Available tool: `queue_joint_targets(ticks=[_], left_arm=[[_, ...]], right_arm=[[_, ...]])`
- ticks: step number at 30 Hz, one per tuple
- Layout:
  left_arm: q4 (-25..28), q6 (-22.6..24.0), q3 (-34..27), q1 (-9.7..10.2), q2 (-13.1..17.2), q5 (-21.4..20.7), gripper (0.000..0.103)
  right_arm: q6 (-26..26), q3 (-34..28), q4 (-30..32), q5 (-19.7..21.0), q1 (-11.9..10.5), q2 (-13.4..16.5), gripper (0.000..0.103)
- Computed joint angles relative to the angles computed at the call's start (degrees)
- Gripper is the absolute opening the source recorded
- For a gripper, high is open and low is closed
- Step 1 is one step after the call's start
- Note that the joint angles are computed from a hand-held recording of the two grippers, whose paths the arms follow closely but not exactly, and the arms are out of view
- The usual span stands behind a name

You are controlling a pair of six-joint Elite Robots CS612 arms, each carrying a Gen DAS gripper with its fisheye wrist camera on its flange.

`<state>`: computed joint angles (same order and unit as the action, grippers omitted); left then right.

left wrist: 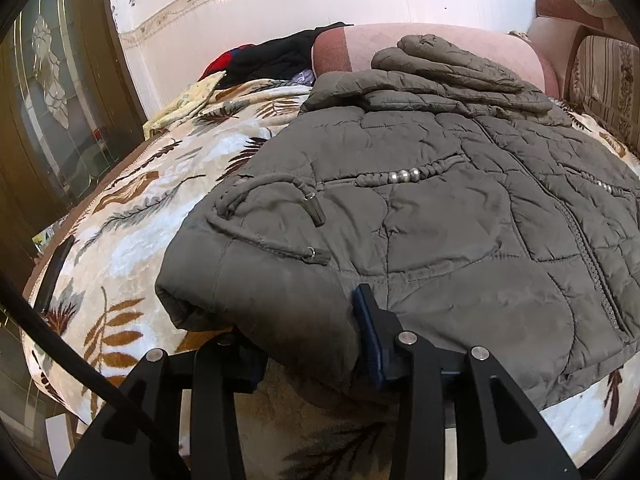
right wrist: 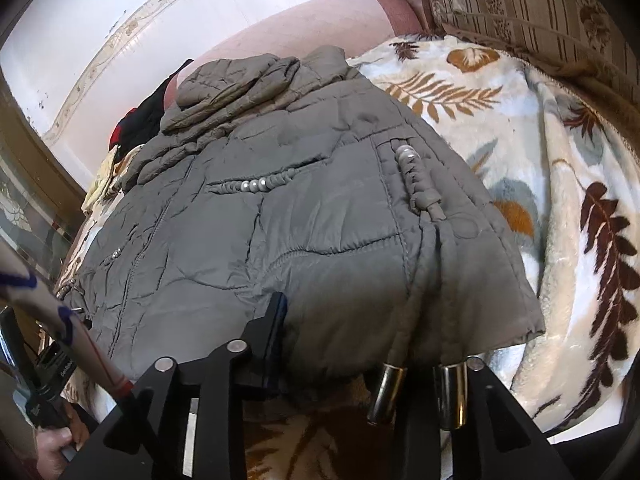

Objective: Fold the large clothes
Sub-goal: 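Grasp the side edge by the drawstring with the right tool while the left tool grasps the other edge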

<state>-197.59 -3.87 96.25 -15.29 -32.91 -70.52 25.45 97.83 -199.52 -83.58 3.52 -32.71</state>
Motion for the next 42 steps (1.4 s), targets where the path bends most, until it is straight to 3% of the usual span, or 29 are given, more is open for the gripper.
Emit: queue_joint_targets(ticks=[5,10,18,21,24,26,28,30,38,42], left_arm=[[-0.04,0.29,-0.06,0.00,0.05,0.12,0.038],[-0.54,-0.69,0.04,0.35,-0.07,-1.49,0.033],[-1.77,-0.14,0.33,0.38,-0.12,-1.97,0.026],[-1.81,0.04,0.19,0.28,0.01,-1.56,0.026],[-1.44,0.52,-0.29,-0.11,0.36,0.22,0.027],[-1.39,0.62,-0.42,-0.25,0.51,0.83,0.028],[-2.18,0.74,-0.22,-0.17,0.45,0.56,0.024],[-3.47,0.40,0.10,0.08,0.31,-0.29,0.021],[-6.24,1.61,1.07,-0.13,0.06,-0.05,0.018],[-7.54,2.48,1.46,-0.34,-0.02,0.61,0.017]], right_arm=[[-0.96,-0.20,0.86,-1.44,0.42,-0.09,0.041],[-0.81,0.14,-1.31,-0.39,0.21,0.03,0.028],[-1.68,0.17,-2.81,-1.66,0.62,-0.03,0.025],[-1.76,0.11,-2.38,-1.66,0.55,-0.05,0.026],[-0.58,-0.57,-0.55,-1.20,0.35,0.11,0.039],[1.19,-0.88,-0.55,0.14,-0.05,0.48,0.039],[0.97,-0.71,-1.75,0.44,-0.06,0.51,0.027],[-0.47,-0.32,-3.61,-0.33,0.25,0.34,0.022],[-1.07,1.03,-7.96,-1.32,0.40,-0.05,0.019],[-4.33,1.46,-9.85,-4.77,1.40,-0.48,0.017]])
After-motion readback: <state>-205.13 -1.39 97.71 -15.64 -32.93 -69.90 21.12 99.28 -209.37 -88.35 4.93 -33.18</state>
